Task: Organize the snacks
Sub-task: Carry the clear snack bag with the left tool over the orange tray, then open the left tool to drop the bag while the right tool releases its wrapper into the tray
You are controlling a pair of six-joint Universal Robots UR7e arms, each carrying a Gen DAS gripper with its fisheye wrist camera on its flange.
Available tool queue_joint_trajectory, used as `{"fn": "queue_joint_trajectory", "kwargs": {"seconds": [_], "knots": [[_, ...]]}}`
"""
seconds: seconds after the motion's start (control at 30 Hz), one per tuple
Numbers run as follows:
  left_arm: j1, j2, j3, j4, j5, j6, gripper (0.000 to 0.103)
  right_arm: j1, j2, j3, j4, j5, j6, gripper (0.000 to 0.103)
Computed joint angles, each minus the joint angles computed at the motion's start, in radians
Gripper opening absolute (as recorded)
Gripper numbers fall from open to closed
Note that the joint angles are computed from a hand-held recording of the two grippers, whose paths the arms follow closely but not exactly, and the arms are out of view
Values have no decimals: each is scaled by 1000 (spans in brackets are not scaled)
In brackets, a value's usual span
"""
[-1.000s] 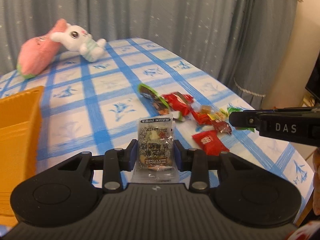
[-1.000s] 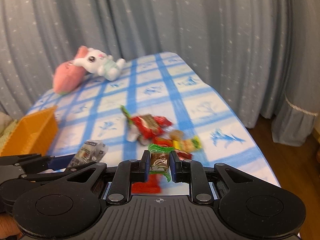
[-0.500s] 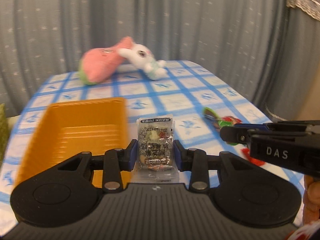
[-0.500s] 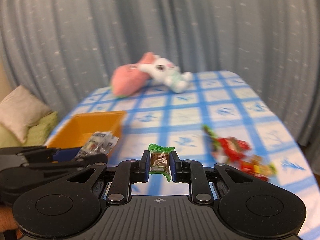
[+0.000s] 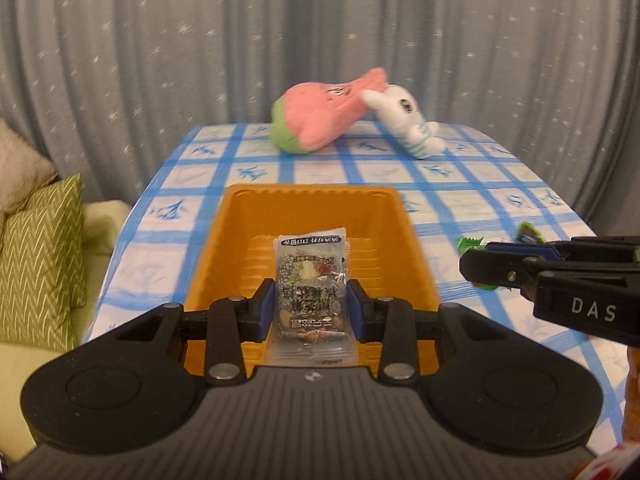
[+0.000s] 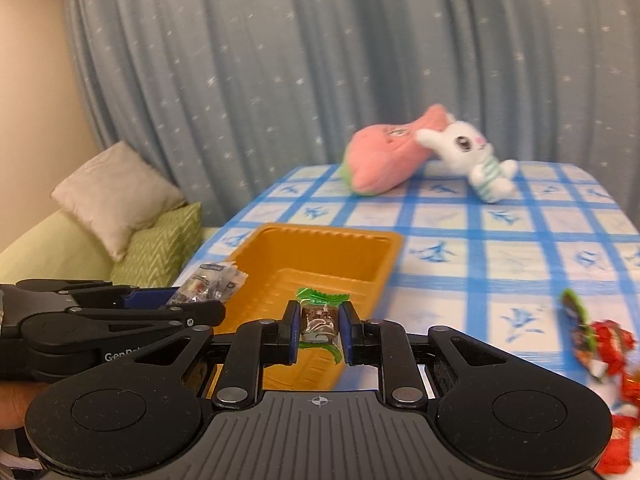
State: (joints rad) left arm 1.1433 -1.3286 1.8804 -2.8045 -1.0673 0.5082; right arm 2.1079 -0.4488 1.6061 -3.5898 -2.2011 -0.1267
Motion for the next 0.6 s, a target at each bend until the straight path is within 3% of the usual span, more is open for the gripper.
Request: {"fn": "queue_joint_trajectory", "kwargs": {"seconds": [0.37,0.4,0.43,0.6], "knots": [[41,38,-43,7,-25,-7,35,-22,52,-87,98,16,7,21],[41,42,-44,-5,-23,-5,38,-23,54,-91,103,14,12,20],[40,46,-45,-14,-13,-7,49,-24,55,-94,107,13,14,20],[47,43,-53,-43,-11,-11,51,-25,59,-99,114,12,17,21]]}}
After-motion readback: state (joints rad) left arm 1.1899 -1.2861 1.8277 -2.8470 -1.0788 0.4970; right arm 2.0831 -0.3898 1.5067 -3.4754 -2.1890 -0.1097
